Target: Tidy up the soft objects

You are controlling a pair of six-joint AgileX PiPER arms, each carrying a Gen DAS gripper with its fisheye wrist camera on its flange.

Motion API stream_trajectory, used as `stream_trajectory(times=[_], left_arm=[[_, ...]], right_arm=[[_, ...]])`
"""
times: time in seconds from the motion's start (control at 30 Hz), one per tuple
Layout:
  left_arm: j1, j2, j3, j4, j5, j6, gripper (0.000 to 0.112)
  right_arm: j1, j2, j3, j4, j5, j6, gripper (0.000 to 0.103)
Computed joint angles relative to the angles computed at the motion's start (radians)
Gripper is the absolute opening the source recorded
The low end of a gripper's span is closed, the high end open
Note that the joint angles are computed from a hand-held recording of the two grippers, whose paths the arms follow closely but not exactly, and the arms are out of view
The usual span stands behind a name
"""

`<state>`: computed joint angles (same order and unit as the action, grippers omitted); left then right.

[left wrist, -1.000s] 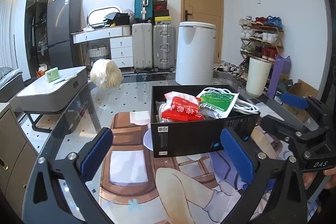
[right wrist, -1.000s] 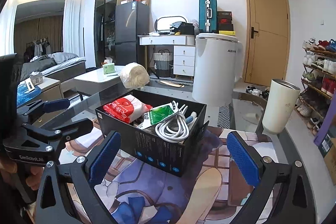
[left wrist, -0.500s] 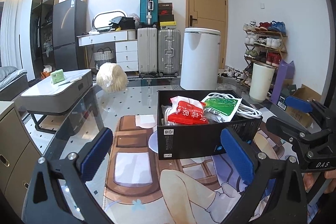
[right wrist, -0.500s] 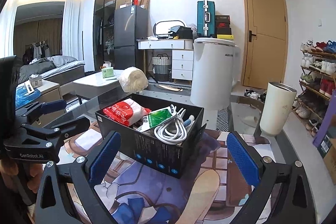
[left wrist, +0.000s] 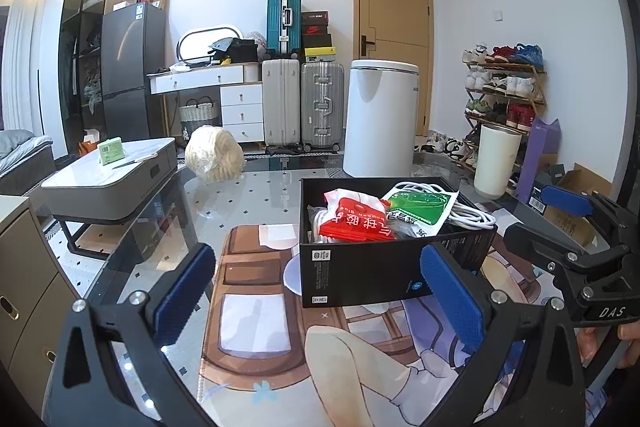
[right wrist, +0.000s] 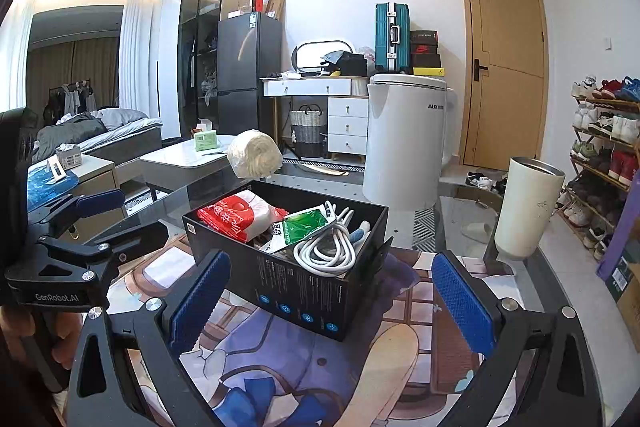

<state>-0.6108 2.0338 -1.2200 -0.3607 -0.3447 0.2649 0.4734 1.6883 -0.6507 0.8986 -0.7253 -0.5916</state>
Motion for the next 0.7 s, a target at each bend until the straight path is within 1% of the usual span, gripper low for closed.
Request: stream_trajectory(times=[0.13,0.3,0.7], left_arm=[[-0.003,-0.003,0.011,-0.007,-0.017,0.004,0.103],[-0.012,-0.004,0.014,-0.052,-0.033,0.040,0.103],[-0.016,-0.009,0.026,-0.024,-0.051,0.020,0.103]], right_arm=[[0.000,0.000,0.000,-0.001,0.002,0.001,0.102],[0.000,0.001,0.001,-0.002,0.000,0.002,0.102],[0.001,0.001,0.001,-0.002,-0.002,0.002,0.102]])
